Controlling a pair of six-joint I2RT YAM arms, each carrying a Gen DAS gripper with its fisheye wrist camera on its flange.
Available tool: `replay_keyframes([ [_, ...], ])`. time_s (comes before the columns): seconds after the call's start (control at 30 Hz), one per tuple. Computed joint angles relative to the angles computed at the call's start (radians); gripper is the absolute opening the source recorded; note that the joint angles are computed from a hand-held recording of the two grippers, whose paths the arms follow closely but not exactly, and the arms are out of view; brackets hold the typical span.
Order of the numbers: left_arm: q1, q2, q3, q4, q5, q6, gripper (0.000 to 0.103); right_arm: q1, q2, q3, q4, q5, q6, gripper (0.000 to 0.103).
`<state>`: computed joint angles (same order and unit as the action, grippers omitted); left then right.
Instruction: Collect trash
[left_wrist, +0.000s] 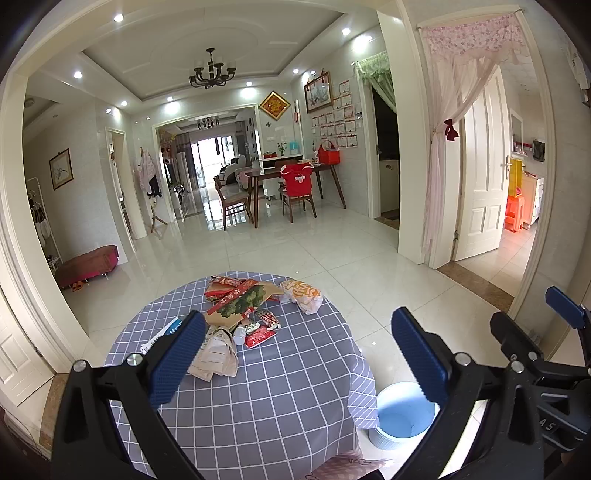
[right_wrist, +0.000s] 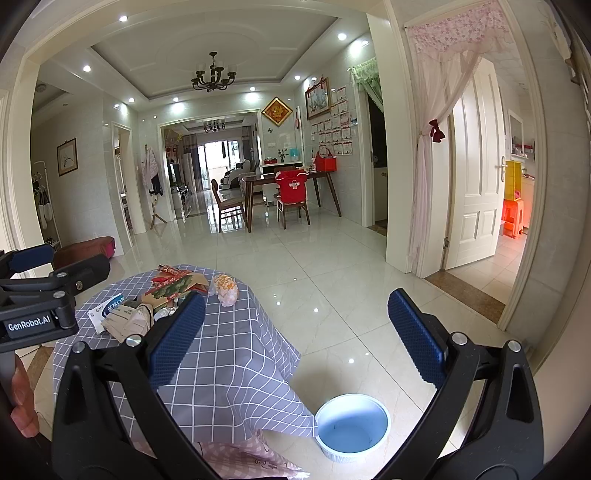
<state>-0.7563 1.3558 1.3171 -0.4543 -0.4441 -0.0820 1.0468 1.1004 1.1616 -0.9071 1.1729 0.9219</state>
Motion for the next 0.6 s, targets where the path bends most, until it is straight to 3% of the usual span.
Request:
replay_keyframes([
  [0.6,-0.005,-0.003,-0.016,0.014,-0.003,0.0,0.099,-0.006,0.004,-0.009,0.036,-0.003,-0.02,0.097],
])
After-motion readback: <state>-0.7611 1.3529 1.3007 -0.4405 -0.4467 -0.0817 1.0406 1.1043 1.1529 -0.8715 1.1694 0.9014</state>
